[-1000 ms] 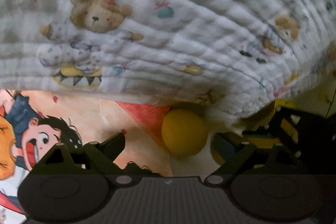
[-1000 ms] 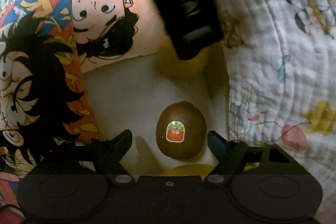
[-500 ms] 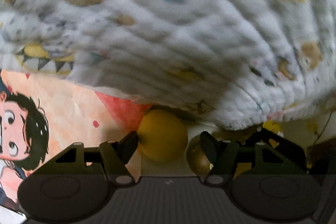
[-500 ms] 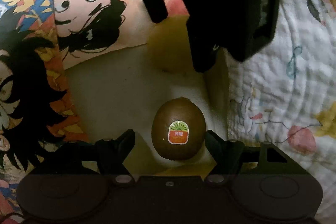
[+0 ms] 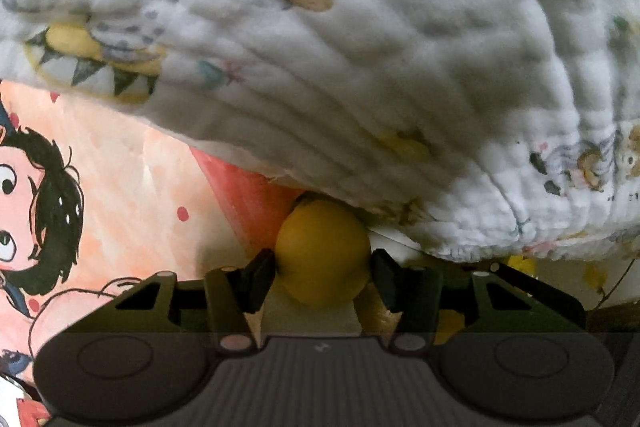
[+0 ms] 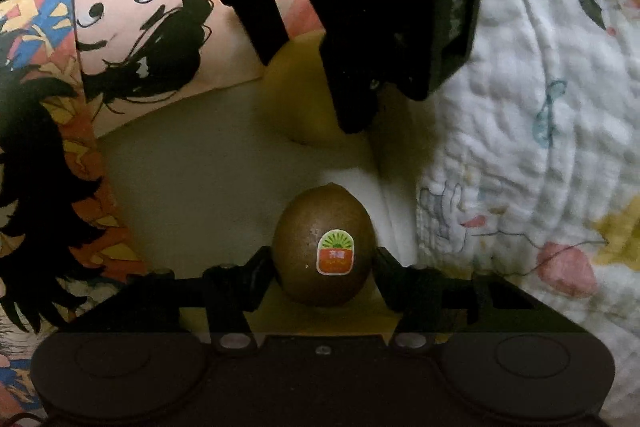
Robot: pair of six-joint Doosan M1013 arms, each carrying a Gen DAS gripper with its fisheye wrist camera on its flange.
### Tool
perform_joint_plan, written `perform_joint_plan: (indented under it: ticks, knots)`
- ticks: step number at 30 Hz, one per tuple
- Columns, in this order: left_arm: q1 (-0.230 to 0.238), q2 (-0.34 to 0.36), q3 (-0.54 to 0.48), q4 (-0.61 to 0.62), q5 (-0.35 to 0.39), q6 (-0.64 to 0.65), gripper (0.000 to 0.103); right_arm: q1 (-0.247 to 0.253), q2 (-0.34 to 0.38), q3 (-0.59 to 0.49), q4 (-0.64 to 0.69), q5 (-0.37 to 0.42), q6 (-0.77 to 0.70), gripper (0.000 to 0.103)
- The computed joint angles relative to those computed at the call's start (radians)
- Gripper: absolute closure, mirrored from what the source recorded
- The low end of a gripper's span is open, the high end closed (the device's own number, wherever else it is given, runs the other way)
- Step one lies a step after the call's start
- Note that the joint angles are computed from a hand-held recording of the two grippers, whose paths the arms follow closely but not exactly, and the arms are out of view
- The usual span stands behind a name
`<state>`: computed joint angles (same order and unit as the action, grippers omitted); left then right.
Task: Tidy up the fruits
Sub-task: 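Grasp the stickered kiwi with the right tool while the left tool grasps the yellow round fruit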
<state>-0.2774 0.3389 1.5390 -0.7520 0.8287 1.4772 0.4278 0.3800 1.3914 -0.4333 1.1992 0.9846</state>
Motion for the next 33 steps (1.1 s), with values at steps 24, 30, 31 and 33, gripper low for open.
perform_joint_plan:
  ticks: [24,30,31,33]
  knots:
    - [0.064,-0.181,0.167,0.026,0.02,0.021,0.048,0.081,-0.087,0.093,0.046,-0.097,-0.078,0.048]
    - [0.074,-0.226,0.201,0.033,0.032,0.041,0.048,0.113,-0.105,0.11,0.043,-0.09,-0.017,0.048]
    - [0.073,-0.231,0.205,0.034,0.033,0.042,0.048,0.123,-0.108,0.116,0.04,-0.088,0.001,0.048]
    - [0.077,-0.247,0.216,0.031,0.041,0.052,0.048,0.134,-0.12,0.125,0.04,-0.08,0.021,0.048]
